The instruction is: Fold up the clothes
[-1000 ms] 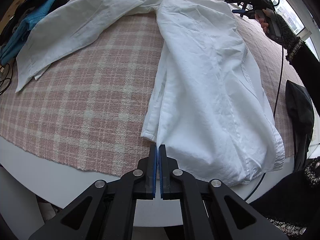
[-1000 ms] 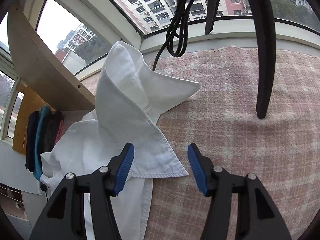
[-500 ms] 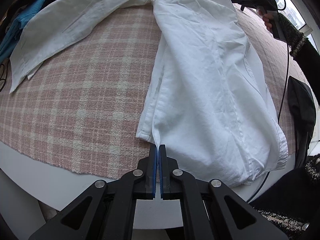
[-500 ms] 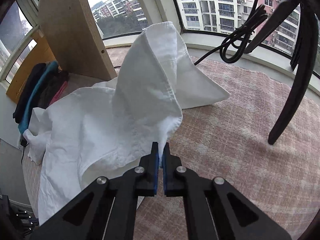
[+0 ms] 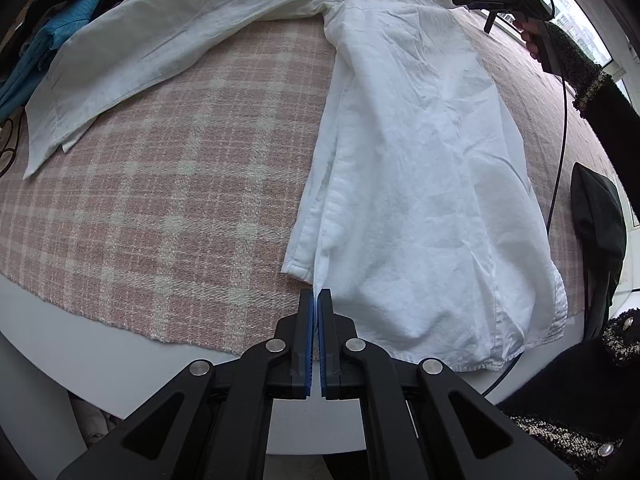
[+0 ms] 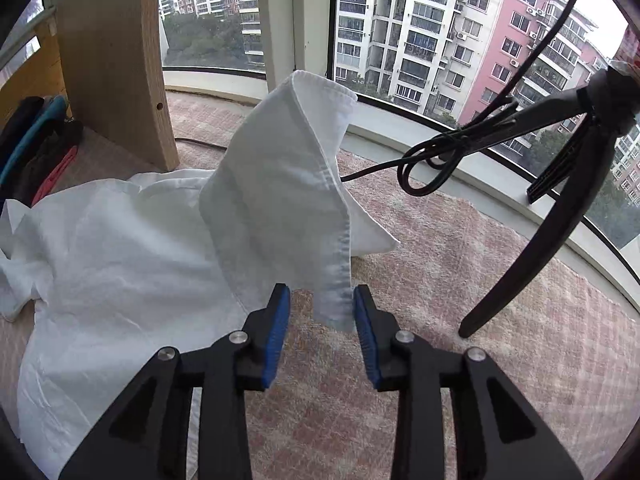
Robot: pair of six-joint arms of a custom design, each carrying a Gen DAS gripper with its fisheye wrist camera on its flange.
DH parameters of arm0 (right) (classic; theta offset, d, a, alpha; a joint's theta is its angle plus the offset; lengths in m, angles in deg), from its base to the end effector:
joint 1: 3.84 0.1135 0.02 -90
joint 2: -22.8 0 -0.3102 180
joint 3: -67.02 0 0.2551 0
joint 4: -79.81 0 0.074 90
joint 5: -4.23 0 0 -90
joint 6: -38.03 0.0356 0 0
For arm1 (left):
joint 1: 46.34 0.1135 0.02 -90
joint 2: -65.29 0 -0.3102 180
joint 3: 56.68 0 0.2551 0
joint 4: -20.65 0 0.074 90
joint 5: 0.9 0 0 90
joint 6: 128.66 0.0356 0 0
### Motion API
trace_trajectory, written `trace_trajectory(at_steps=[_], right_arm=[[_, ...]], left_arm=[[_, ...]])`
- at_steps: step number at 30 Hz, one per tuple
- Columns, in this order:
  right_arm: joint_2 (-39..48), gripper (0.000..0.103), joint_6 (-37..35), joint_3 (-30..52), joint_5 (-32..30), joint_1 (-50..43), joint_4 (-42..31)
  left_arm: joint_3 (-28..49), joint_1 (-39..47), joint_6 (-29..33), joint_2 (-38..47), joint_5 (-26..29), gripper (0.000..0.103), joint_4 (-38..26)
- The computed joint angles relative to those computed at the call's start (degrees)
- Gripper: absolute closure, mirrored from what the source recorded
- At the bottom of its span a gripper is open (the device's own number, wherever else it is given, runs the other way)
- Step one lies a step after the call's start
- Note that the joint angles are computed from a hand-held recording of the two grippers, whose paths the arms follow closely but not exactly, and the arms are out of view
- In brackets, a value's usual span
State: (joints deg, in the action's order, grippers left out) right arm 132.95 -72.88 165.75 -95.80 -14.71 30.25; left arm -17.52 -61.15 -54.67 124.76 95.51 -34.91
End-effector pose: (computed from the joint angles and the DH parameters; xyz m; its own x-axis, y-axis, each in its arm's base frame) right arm 0.4233 -0.0750 0.2588 -0.8389 -0.1968 -0.5075 -0.2105 0.9771 -0.0309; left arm 0.1231 -0.0367 0.1861 -0.9785 -0.0248 -0.2048 0.0109 0.9851 -0.1714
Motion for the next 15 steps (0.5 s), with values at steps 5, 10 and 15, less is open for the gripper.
trace_trajectory(at_steps=[5,10,15], right_arm=[[-7.7,0.064,-3.5,-2.3,-13.0,-6.1,-11.5],[-17.1,0.064,-11.5,-11.0,-24.3,-10.5,-24.8],[-21.9,0.064,-13.6,-22.4,-25.7,-9.8,-27.8]], left_arm=[[0.3,4.7,6.1,-3.5,1.3,0.097,-3.0],[-0.4,13.1,13.3,-4.5,5.1,0.093,-2.9],[1.0,10.1,13.6,-3.5,5.2,0.095,-2.4]])
